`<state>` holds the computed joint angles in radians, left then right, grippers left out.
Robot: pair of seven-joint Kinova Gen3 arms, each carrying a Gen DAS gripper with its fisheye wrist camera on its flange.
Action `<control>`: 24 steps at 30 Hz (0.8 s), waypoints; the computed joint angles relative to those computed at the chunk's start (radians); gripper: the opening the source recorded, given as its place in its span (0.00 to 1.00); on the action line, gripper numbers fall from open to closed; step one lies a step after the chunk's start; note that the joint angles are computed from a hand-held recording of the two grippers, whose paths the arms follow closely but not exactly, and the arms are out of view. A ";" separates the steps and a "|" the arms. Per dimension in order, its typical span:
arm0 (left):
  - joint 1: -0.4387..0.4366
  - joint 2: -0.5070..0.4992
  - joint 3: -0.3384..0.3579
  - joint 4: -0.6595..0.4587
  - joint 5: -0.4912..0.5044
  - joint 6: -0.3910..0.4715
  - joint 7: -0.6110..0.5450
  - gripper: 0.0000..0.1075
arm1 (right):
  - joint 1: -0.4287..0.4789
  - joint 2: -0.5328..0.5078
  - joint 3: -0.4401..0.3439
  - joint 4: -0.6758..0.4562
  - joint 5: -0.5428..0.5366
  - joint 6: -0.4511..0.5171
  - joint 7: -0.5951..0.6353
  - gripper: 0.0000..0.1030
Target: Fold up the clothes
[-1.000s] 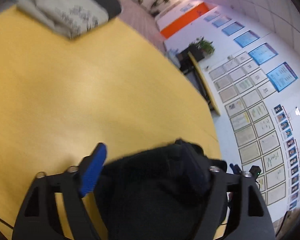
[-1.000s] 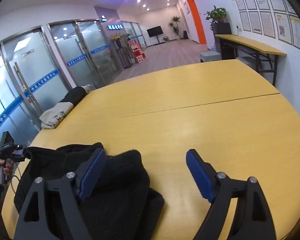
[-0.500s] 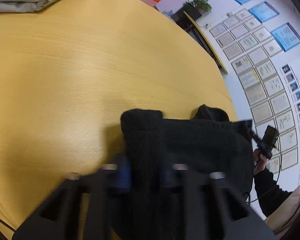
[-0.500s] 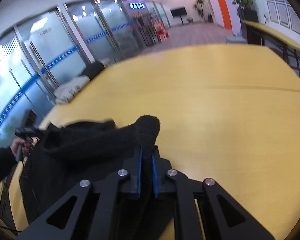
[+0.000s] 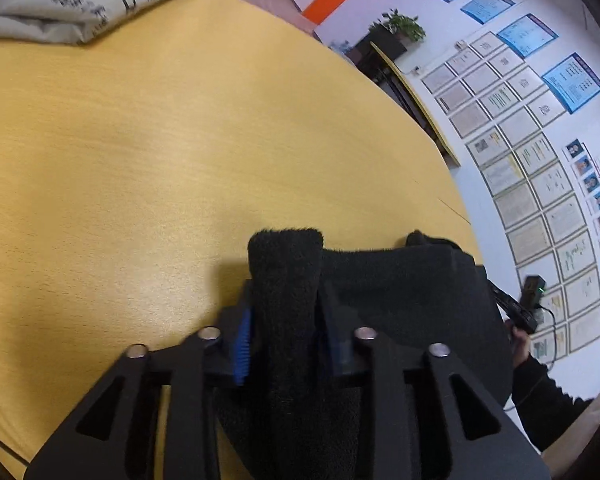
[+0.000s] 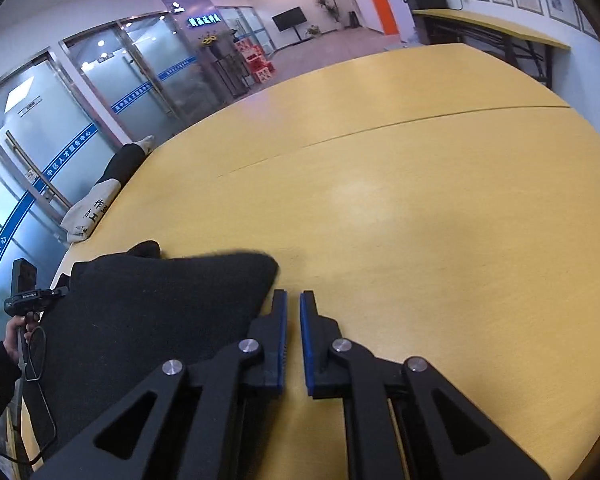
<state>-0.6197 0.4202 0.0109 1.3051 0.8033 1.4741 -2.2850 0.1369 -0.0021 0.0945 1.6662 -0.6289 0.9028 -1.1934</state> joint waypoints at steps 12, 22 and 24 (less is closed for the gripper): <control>0.069 -0.336 -0.296 0.074 0.087 0.311 -0.353 0.76 | -0.209 -0.515 -0.205 0.081 0.333 0.010 -0.343 0.65; -0.129 -0.550 -0.235 0.021 -0.017 0.435 -0.697 0.95 | 0.092 -0.906 -0.213 0.299 0.161 0.397 -0.741 0.81; -0.102 -0.599 -0.142 0.078 -0.072 0.353 -0.741 0.95 | 0.140 -0.917 -0.209 0.342 0.119 0.397 -0.790 0.81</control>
